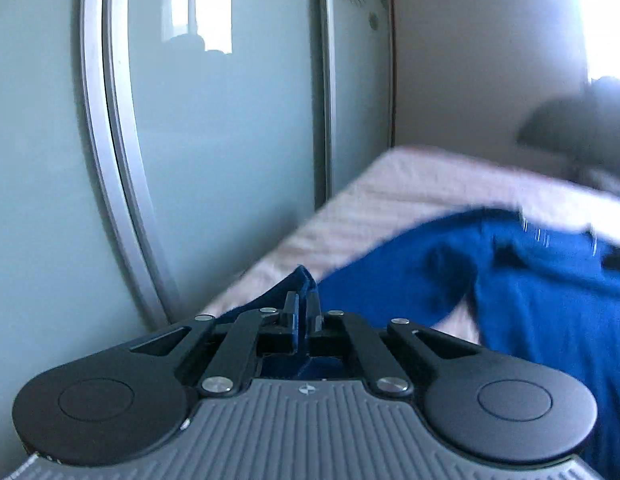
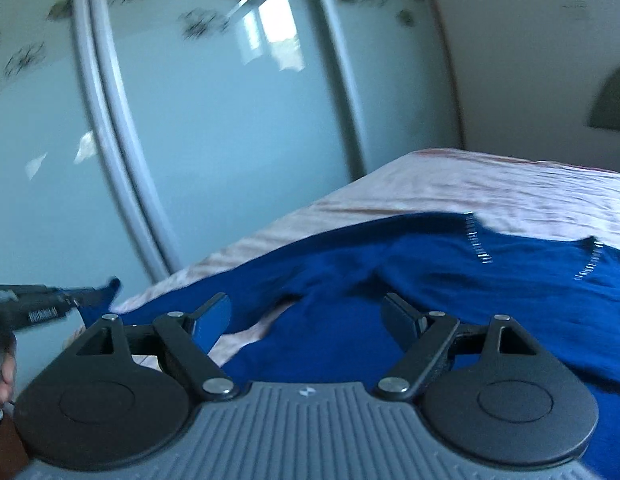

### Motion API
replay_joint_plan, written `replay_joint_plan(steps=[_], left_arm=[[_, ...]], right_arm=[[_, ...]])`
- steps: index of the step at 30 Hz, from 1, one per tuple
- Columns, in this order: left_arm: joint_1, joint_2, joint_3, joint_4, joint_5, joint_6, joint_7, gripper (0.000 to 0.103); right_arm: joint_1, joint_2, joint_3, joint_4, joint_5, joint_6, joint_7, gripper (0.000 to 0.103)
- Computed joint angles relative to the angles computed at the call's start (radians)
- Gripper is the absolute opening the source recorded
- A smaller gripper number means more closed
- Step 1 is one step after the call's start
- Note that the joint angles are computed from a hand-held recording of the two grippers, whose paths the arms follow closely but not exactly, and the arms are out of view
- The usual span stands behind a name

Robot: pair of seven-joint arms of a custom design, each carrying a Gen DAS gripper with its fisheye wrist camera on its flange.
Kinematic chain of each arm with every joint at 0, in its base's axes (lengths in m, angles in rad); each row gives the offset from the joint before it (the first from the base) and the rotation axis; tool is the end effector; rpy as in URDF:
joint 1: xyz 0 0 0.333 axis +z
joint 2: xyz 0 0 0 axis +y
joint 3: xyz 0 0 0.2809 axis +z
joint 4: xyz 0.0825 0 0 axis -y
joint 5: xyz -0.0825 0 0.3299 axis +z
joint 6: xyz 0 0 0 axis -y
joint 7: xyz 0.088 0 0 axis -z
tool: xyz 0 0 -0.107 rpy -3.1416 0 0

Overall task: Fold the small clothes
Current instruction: 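Grasp the other sleeve cuff with the left tool and lift it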

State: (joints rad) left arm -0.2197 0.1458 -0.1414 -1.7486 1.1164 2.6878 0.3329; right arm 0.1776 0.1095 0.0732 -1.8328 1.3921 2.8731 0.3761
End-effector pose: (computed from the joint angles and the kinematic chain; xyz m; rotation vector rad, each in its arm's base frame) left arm 0.5468 -0.2319 0.5442 -1.5843 1.5075 -0.8583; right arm 0.5678 0.0863 0.5235 -1.5669 1.2472 -0.4627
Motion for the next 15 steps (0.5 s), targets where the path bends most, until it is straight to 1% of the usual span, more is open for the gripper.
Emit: replay_joint_plan(steps=[2, 5, 6, 9, 11, 13, 14, 15], left_arm=[[0.015, 0.025, -0.003, 0.050, -0.068, 0.042, 0.037, 0.001], [0.016, 0.065, -0.010, 0.128, -0.163, 0.079, 0.120, 0.001], [0.018, 0.078, -0.016, 0.152, -0.203, 0.100, 0.160, 0.001], [0.026, 0.134, -0.057, 0.240, -0.377, 0.135, 0.342, 0.001], [0.033, 0.185, -0.101, 0.315, -0.503, 0.136, 0.475, 0.001], [0.033, 0.240, -0.141, 0.393, -0.603, 0.120, 0.583, 0.001], [0.029, 0.273, -0.160, 0.440, -0.647, 0.108, 0.631, 0.001], [0.021, 0.293, -0.166, 0.467, -0.673, 0.102, 0.662, 0.001]], right_arm=[[-0.012, -0.007, -0.009, -0.009, 0.032, 0.004, 0.007, 0.083], [-0.030, -0.011, -0.021, -0.015, 0.064, -0.042, 0.010, 0.083], [-0.033, -0.009, -0.023, -0.013, 0.056, -0.063, 0.005, 0.083], [-0.033, -0.008, -0.016, -0.003, 0.072, -0.132, -0.084, 0.083], [-0.024, 0.010, -0.006, 0.026, 0.062, -0.183, -0.120, 0.083], [-0.006, 0.038, 0.012, 0.068, 0.051, -0.214, -0.192, 0.083], [0.007, 0.047, 0.023, 0.080, 0.044, -0.198, -0.224, 0.083], [0.022, 0.064, 0.036, 0.102, 0.049, -0.172, -0.267, 0.083]])
